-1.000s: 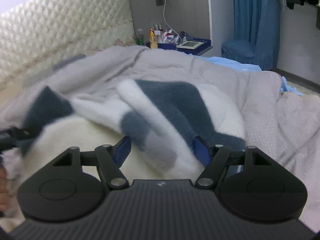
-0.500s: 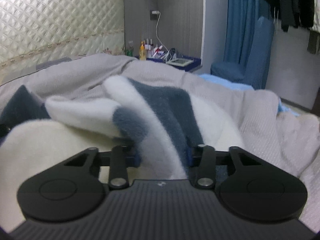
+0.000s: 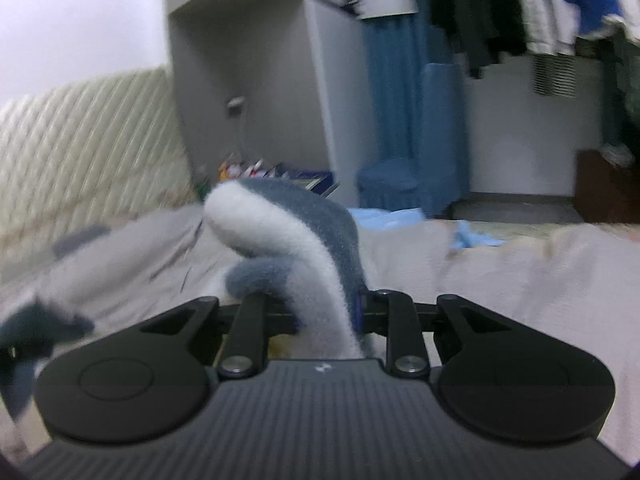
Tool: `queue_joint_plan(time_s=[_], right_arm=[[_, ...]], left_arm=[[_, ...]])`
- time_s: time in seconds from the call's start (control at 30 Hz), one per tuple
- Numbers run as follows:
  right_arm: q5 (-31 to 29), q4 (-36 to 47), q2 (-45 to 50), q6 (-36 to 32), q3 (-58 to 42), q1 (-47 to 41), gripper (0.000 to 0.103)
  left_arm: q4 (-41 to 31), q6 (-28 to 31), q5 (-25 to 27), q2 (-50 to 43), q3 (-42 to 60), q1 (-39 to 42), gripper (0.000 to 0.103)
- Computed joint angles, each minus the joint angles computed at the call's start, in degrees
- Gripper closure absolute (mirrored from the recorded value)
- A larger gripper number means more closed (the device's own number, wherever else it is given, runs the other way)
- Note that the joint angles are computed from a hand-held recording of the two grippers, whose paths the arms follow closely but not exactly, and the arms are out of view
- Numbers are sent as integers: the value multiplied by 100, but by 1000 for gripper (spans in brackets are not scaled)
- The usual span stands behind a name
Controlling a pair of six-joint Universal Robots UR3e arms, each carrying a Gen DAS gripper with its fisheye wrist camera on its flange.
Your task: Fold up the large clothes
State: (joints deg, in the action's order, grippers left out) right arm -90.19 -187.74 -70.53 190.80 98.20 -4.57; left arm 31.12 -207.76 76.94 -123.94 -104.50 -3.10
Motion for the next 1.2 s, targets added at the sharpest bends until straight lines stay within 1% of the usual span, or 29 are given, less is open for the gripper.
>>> queue_joint_plan(time_s=[0.13, 0.2, 0.27, 0.37, 0.4, 0.43, 0.5, 0.53, 0.67, 0.73, 0.83, 0.93, 1.0, 1.03, 1.07, 1.1, 1.13, 1.17, 1.2], right_arm=[[-135, -124, -1140, 348, 1160, -339, 78], [-192, -66, -1648, 510, 1648, -524, 78], [-77, 104, -2317, 802, 2249, -878, 78], [354, 679, -3280, 1357, 2946, -1534, 78], [541, 903, -3569, 1517, 3149, -1794, 78], [573, 1120, -3755, 1626, 3261, -1915, 78], [580, 1537, -4000, 1796, 3438, -2144, 78], [620, 1754, -4065, 1932, 3486, -2258, 78], [1326, 2796, -4640, 2620, 4083, -3053, 77], [1544, 3088, -4731, 2902, 4329, -3273, 76], [1534, 3168, -4551, 3147, 4357, -3191, 74], [1279, 3099, -4358, 3305, 4150, -2861, 72], [1194, 3221, -4378, 3230, 4002, -2741, 68], [1073, 3245, -4348, 3216, 3890, -2615, 67], [1013, 3268, -4359, 3179, 3806, -2565, 63], [936, 3244, -4400, 3172, 3758, -2473, 56], [798, 3172, -4437, 3204, 3717, -2326, 51], [779, 3133, -4559, 3152, 3741, -2340, 41], [838, 3142, -4732, 3019, 3764, -2445, 36]], left_arm=[[255, -280, -113, 863, -1114, -59, 86], [77, -413, -135, 1430, -1641, -87, 86], [-66, -374, -37, 1882, -2025, -176, 86], [-192, -344, -44, 2526, -2642, -261, 86], [-354, -366, -52, 2763, -2810, -304, 86], [-458, -359, -86, 2962, -2982, -315, 86], [-891, -272, 95, 3316, -3138, -503, 86], [-1191, -229, 265, 3475, -3175, -644, 86], [-2676, -252, 805, 3751, -2918, -1100, 86], [-3141, -359, 886, 3749, -2789, -1158, 85], [-3270, -494, 725, 3743, -2852, -1012, 85], [-2838, -593, 499, 3929, -3193, -830, 83], [-2701, -643, 586, 4095, -3314, -849, 74], [-2641, -667, 674, 4156, -3319, -891, 60], [-2530, -688, 815, 4245, -3359, -967, 40], [-2453, -696, 1013, 4307, -3333, -1087, 35], [-2407, -689, 1312, 4342, -3235, -1281, 33], [-2309, -627, 1611, 4364, -3181, -1472, 32], [-2186, -562, 1863, 4343, -3105, -1652, 32]])
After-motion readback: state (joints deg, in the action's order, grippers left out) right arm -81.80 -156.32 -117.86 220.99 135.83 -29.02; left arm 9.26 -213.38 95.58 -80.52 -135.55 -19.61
